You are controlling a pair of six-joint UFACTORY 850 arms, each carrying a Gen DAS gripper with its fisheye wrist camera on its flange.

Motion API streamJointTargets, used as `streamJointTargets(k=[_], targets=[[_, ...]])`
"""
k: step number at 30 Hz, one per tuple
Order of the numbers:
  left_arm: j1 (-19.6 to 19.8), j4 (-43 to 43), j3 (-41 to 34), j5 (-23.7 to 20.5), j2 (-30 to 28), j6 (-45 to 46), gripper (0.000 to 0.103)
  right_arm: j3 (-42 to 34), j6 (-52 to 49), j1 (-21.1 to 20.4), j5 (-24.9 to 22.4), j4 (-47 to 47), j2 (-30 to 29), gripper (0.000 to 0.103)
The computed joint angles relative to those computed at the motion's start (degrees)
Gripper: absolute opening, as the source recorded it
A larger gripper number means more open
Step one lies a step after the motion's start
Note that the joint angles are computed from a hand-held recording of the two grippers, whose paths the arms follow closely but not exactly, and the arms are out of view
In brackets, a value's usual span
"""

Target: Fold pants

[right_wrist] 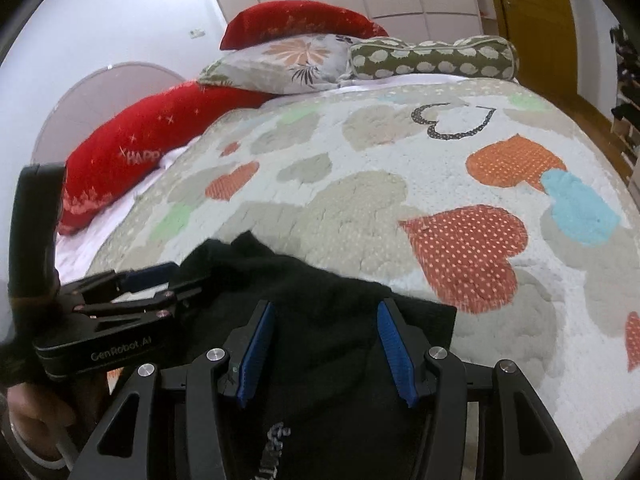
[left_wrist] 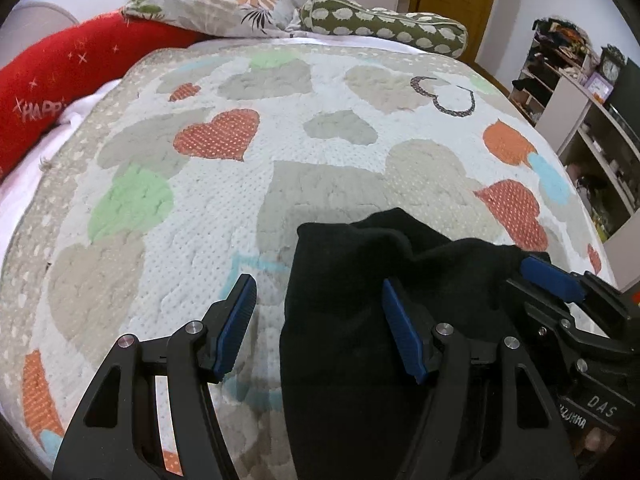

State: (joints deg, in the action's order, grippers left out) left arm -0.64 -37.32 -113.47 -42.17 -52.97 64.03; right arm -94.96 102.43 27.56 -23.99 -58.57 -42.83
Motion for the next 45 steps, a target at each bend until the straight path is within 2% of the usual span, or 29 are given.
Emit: streamJointTargets(k=[6,10,14,16,18,24,27,37,41,45], targets=[[2.44,-5.38,6.84,0.21,4.75,5.47,0.066,2.08,-2.98,1.74,-1.43,3.07,3.16,0.052],[4.11,-9.97,12.41,0.02,8.64,10.86,0.066,4.89,-0.97,4.09,-3.07,-0.02,5.97,0.052],[4.68,-12.08,16.42,0.38,11.08,14.33,0.066,5.65,-1.74,5.63,-6.61,1.36,6.37,0.052],[4.49,-11.71,17.67,0.22,11.43,15.26,0.066,5.5,-1.34,5.53,-6.75,2.54,5.54,0.059],[4.14,-12.19,18.68,1.06,11.46,16.01,0.066,3.79,-4.79,5.4,-8.93,6.02,3.61,0.068],[4.61,-10.44,16.51,-1.44,10.36,12.28,0.067,4.82,-3.39,5.78,-9.39,4.99,4.81,0.068],[5.04,-11.35,17.22,-1.77,11.06,13.36,0.067,4.39,-3.69,6.36,-11.06,4.76,4.99,0.068],[6.73,-13.22,15.27,-7.48,10.93,13.66,0.067,4.59,-1.71,7.28,-12.07,2.99,6.01,0.068],[6.9,-13.26,15.15,-8.35,11.05,13.63,0.067,4.24,-2.19,7.45,-12.89,3.42,5.99,0.068],[6.97,-12.78,14.95,-10.04,11.0,13.12,0.072,3.99,-2.21,7.53,-12.99,3.71,5.9,0.068]])
